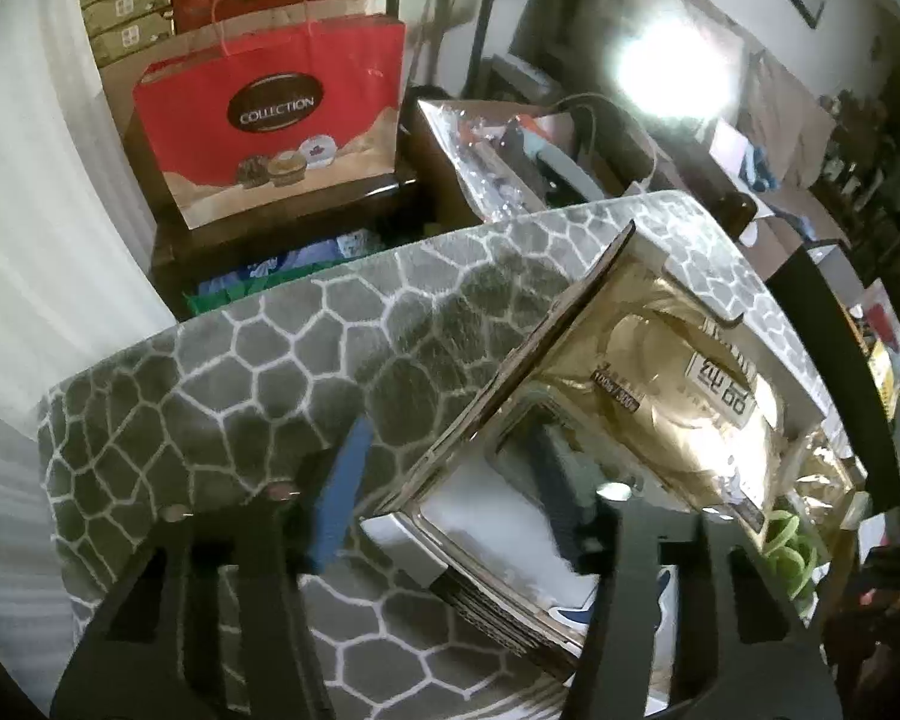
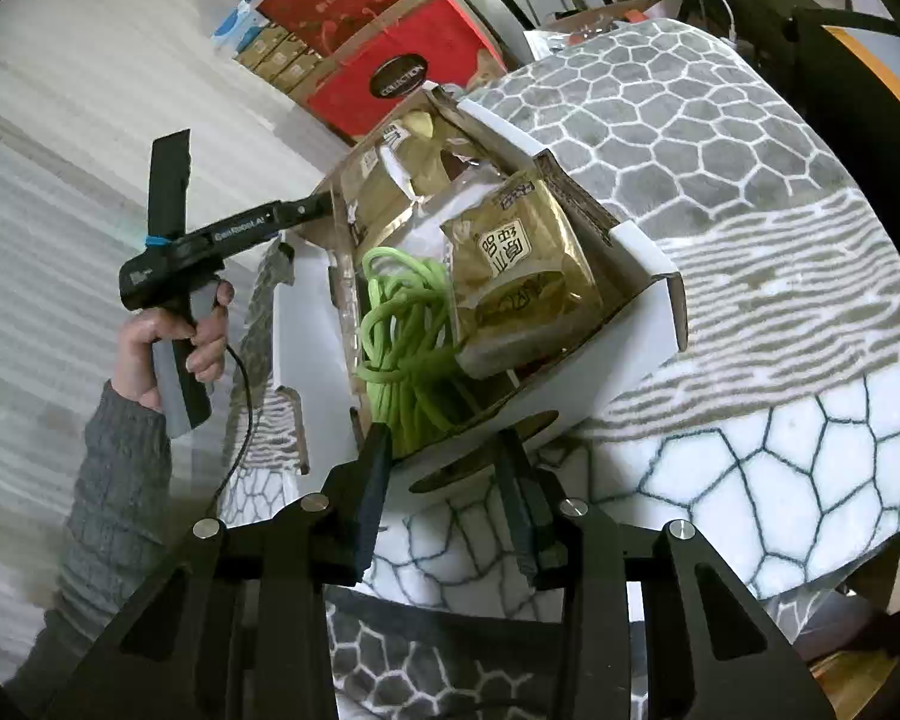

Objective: Organize objects

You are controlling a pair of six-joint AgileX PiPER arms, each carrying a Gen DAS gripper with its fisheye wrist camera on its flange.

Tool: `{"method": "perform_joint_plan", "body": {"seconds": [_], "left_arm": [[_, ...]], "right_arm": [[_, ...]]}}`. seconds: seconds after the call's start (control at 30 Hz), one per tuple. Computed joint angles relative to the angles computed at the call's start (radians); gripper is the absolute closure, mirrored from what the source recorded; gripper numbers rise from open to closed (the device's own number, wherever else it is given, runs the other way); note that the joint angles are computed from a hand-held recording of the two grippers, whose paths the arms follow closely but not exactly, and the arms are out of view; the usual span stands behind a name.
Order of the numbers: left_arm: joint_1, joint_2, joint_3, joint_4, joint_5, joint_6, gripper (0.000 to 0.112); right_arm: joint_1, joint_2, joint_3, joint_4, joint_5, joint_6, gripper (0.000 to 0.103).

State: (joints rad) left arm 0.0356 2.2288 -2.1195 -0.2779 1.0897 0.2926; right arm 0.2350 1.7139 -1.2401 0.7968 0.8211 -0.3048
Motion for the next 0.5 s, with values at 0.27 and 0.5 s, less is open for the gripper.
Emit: {"method": "perform_joint_plan", "body": {"seconds": [0.27, 0.5], "left_arm": [[0.004, -0.054, 0.096, 0.018, -0.07, -0.009, 0.082], [0.045, -0.152, 0.231, -0.03, -0.09, -0.063, 0.09]], "right_arm": [[0.017, -0.003, -0.013, -0.072, -0.024, 0.045, 0.066], [-0.005, 0.021, -0.082, -0.176, -0.035, 0.106, 0.066]]}}
